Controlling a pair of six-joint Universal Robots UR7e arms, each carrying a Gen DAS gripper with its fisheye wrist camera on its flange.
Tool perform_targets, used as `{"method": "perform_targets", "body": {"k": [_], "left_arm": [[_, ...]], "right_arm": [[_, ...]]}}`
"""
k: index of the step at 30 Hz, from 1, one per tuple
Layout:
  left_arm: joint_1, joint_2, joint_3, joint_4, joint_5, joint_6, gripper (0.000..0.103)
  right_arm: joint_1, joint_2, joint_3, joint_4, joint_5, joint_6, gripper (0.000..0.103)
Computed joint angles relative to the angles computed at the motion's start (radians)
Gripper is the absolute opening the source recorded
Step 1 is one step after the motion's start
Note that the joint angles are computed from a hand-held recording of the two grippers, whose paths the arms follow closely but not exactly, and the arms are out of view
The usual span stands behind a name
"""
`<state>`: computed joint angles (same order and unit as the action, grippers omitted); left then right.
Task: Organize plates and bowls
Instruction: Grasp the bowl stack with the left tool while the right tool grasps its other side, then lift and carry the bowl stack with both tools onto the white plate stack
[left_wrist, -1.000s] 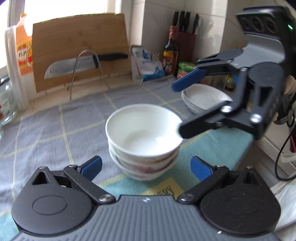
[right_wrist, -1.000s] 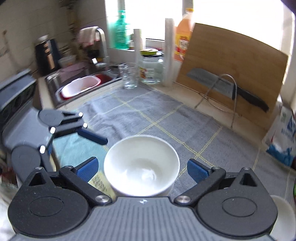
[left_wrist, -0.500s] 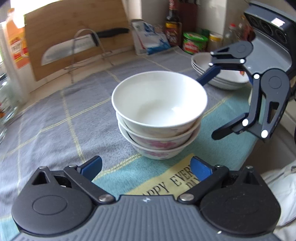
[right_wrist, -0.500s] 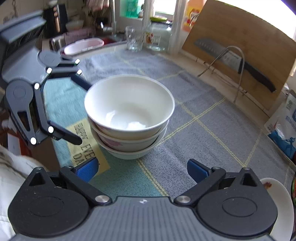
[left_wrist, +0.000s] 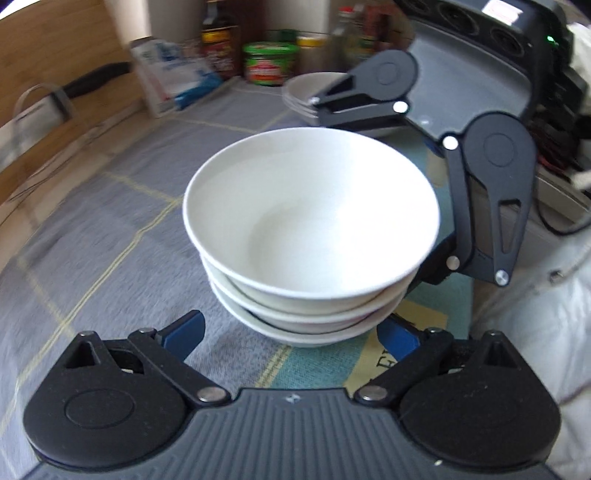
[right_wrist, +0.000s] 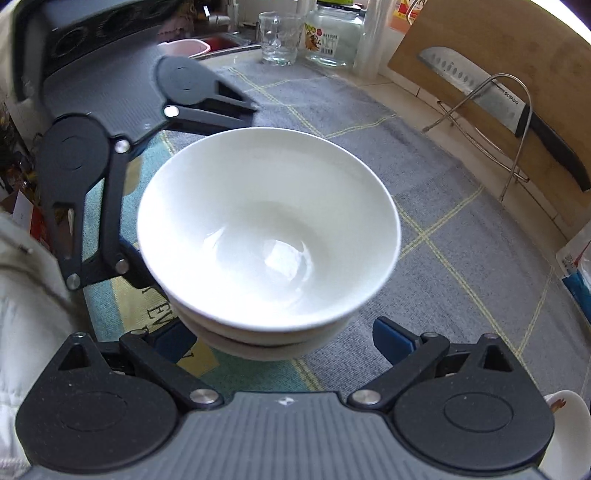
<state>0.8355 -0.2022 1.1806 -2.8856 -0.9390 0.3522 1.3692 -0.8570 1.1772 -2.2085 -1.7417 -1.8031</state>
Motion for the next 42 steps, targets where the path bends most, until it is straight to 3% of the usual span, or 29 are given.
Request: {"method": "perform_targets", "body": {"k": [10,22,42], "left_arm": [[0.040,-0.016,-0.050,0.088,-0.118,0.130,0.097],[0.040,-0.014,-0.079,0.145,-0.130,0.190,0.089],[0.026,-0.001,-0.108,0.144,-0.100,0.192,0.089]], "right_arm": [[0.015,0.023,-0.058,0.093,-0.046,0.028,0.096],[0.022,0.028,-0.075,0.126,-0.055,0.009,0.091],[0.023,0.010,-0.072,0.119,-0.035,0.009,0.090]]}}
